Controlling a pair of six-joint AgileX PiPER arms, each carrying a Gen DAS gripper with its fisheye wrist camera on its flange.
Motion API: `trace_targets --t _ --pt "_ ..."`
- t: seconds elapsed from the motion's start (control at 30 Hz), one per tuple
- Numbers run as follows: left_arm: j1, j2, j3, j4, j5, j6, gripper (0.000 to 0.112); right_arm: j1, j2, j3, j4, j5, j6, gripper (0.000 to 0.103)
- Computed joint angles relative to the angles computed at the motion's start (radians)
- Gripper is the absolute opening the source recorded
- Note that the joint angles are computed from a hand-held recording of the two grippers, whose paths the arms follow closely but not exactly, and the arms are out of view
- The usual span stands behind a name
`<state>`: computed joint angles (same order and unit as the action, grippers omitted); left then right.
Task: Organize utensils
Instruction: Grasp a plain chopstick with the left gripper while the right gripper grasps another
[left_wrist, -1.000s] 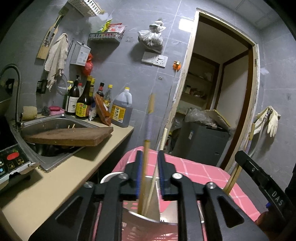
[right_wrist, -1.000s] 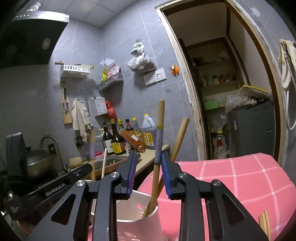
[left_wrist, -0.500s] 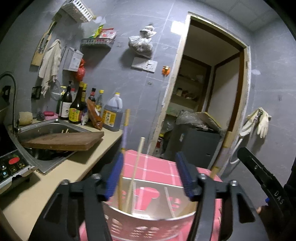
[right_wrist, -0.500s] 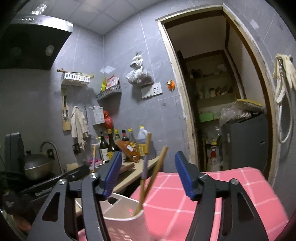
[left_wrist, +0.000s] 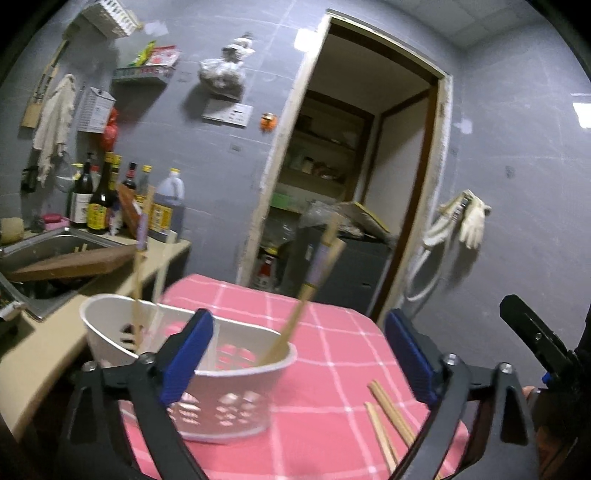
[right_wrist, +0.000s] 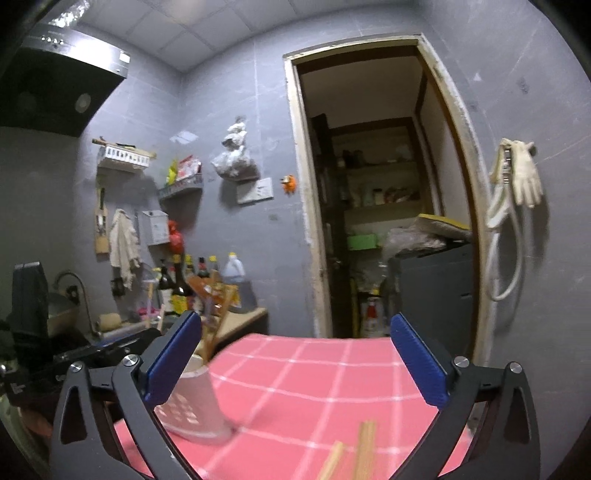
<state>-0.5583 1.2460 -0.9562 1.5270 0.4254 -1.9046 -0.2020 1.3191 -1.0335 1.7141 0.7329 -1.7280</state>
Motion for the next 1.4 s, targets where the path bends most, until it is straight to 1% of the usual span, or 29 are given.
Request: trace_targets --t 0.07,0.1,0.27,0.33,0.47,0.53,0.57,0.73,0.77,0.9,1.0,1.07,1.1,1.13,1.17,1.2,1.23,1.27,1.33,1.37,1.4 --pt "-0.039 0.018 -0.003 0.025 0.013 -0.031 0.098 -0.05 -0.007 0.016 -0.022 0.019 0.0 0.103" --pt "-0.058 0.033 -0.013 0.013 0.017 -0.015 0.098 -0.074 -0.011 0.024 -0.036 0.027 -0.001 0.103" --pt "-0.114 0.101 -0.051 -0.038 0.022 0.045 0.098 -0.146 0.014 0.023 -0.135 0.018 0.038 0.103" --pt "-0.123 0.133 -0.069 -0.071 0.015 0.082 0.098 -0.156 0.032 0.016 -0.19 0.001 0.057 0.103" --pt "-0.13 0.194 -0.102 -0.173 -0.003 0.193 0.098 -0.152 0.087 -0.023 -0.342 -0.035 0.173 0.103" --pt "-0.132 0.223 -0.119 -0.235 -0.009 0.257 0.098 -0.155 0.111 -0.04 -0.401 -0.034 0.229 0.103" --pt "-0.138 0.23 -0.116 -0.244 -0.009 0.263 0.098 -0.155 0.126 -0.053 -0.434 -0.033 0.259 0.103" --pt "-0.127 0.3 -0.163 -0.459 -0.027 0.47 0.098 -0.144 0.179 -0.09 -0.565 -0.027 0.355 0.103" --pt "-0.121 0.317 -0.178 -0.529 -0.03 0.54 0.098 -0.139 0.19 -0.1 -0.599 -0.023 0.379 0.103" --pt "-0.108 0.361 -0.219 -0.735 -0.029 0.756 0.097 -0.126 0.241 -0.151 -0.714 -0.001 0.476 0.102" --pt "-0.1 0.393 -0.243 -0.835 -0.024 0.872 0.097 -0.12 0.28 -0.198 -0.781 0.041 0.542 0.092" --pt "-0.09 0.413 -0.263 -0.918 -0.021 0.965 0.092 -0.107 0.301 -0.221 -0.826 0.05 0.579 0.08" --pt "-0.083 0.423 -0.274 -0.966 -0.02 1.014 0.085 -0.102 0.309 -0.23 -0.844 0.056 0.593 0.078" --pt "-0.075 0.434 -0.287 -1.026 -0.015 1.075 0.079 -0.097 0.317 -0.24 -0.861 0.065 0.605 0.073" --pt "-0.07 0.45 -0.309 -1.08 -0.001 1.128 0.076 -0.091 0.326 -0.253 -0.881 0.078 0.62 0.069" --pt "-0.065 0.463 -0.324 -1.123 0.009 1.17 0.07 -0.084 0.337 -0.265 -0.897 0.085 0.633 0.067" --pt "-0.059 0.481 -0.346 -1.178 0.024 1.225 0.064 -0.079 0.345 -0.274 -0.908 0.093 0.641 0.062" --pt "-0.053 0.49 -0.364 -1.217 0.038 1.266 0.061 -0.072 0.356 -0.286 -0.925 0.101 0.653 0.058" --pt "-0.044 0.523 -0.406 -1.287 0.071 1.339 0.054 -0.061 0.376 -0.309 -0.953 0.116 0.677 0.053" --pt "-0.042 0.535 -0.423 -1.307 0.085 1.36 0.052 -0.056 0.384 -0.319 -0.964 0.123 0.688 0.05" --pt "-0.039 0.547 -0.439 -1.326 0.099 1.38 0.048 -0.051 0.396 -0.334 -0.98 0.135 0.702 0.049"
